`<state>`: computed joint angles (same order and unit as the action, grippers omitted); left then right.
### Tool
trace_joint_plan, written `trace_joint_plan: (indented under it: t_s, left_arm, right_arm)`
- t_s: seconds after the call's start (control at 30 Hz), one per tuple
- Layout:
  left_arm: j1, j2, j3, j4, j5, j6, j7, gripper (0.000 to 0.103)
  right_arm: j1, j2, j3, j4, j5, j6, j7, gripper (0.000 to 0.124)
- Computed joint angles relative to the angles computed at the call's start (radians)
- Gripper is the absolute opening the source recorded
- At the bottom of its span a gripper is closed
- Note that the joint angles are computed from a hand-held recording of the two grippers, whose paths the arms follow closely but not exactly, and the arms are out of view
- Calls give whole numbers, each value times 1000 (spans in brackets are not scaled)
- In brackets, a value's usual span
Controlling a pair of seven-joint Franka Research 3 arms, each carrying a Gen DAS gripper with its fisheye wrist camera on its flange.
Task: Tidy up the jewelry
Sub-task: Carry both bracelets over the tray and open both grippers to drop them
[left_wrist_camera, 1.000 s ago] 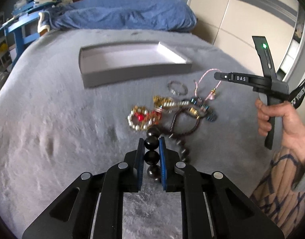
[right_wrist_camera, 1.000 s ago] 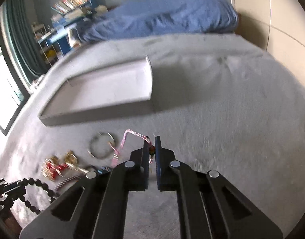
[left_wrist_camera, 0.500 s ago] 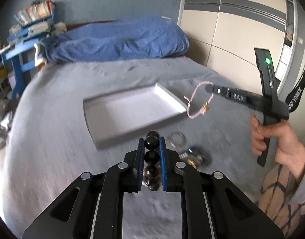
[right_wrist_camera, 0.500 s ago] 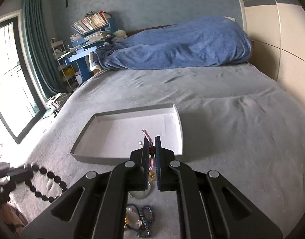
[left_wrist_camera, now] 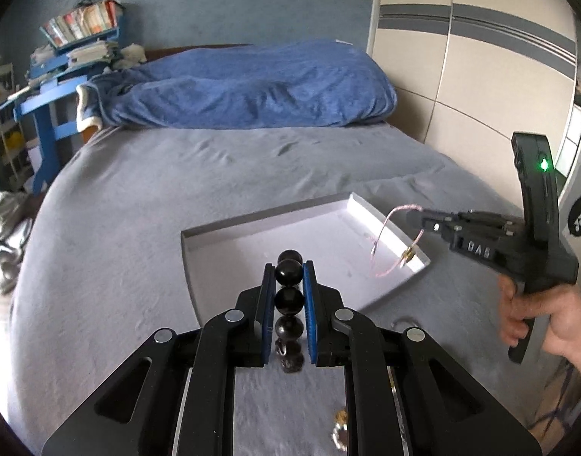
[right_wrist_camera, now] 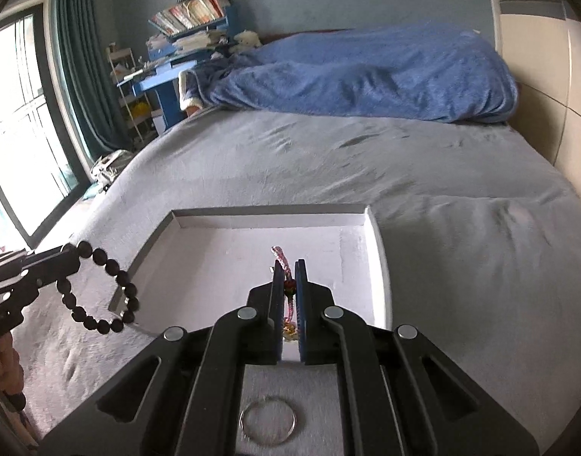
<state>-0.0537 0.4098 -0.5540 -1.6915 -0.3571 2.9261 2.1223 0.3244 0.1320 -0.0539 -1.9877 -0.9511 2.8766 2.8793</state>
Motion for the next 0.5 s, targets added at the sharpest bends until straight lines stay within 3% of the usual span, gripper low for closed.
trace_joint_plan:
  t_s: [0.2,0.5]
  left_arm:
    - [-51,140,45,157,56,-70,-65,15]
    - [-154,207,185,239,243,-151,-258,15]
  right_arm:
    - [-9,92,6,50,198,2,-209,5]
    - [43,140,-55,54,352,-82,-331,6]
